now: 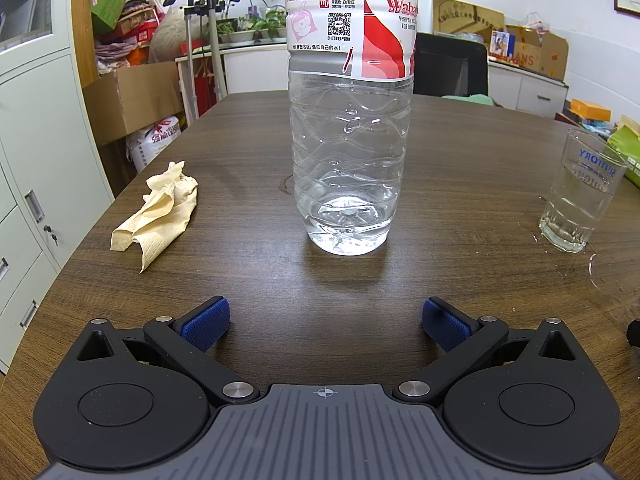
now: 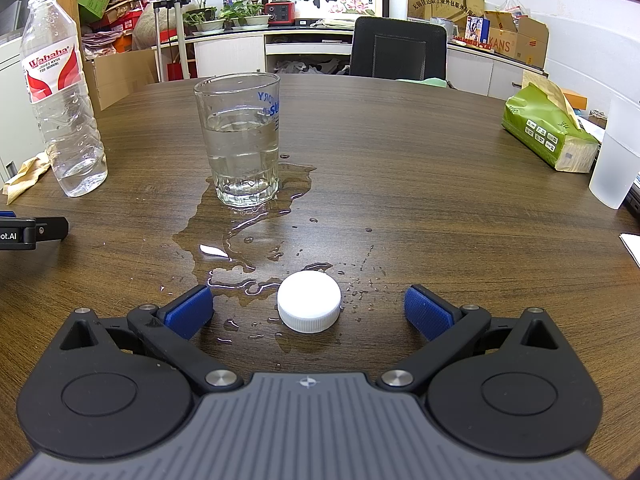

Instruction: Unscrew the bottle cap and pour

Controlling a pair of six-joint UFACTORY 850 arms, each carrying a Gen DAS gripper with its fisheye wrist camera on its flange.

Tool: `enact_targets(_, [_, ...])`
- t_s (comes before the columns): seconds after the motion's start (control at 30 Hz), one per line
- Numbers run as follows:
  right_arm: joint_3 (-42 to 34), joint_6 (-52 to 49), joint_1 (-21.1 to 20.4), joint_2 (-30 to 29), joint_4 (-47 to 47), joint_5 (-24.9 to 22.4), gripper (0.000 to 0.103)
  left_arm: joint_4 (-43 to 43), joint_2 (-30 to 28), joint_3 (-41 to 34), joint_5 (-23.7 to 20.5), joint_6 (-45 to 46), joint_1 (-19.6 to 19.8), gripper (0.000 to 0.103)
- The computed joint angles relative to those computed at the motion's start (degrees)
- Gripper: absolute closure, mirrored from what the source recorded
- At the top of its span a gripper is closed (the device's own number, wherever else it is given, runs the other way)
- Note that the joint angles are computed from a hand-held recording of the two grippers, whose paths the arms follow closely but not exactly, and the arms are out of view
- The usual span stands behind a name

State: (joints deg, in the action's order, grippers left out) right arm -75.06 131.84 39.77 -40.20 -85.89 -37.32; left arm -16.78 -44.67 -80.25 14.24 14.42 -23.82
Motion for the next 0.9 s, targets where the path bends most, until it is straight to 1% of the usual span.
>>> enact_targets(0.9, [-0.54, -0.40, 0.16, -0.29, 0.44, -0.11, 0.000, 0.97, 0.02, 0.00, -0.08, -0.76, 0.13, 0.000])
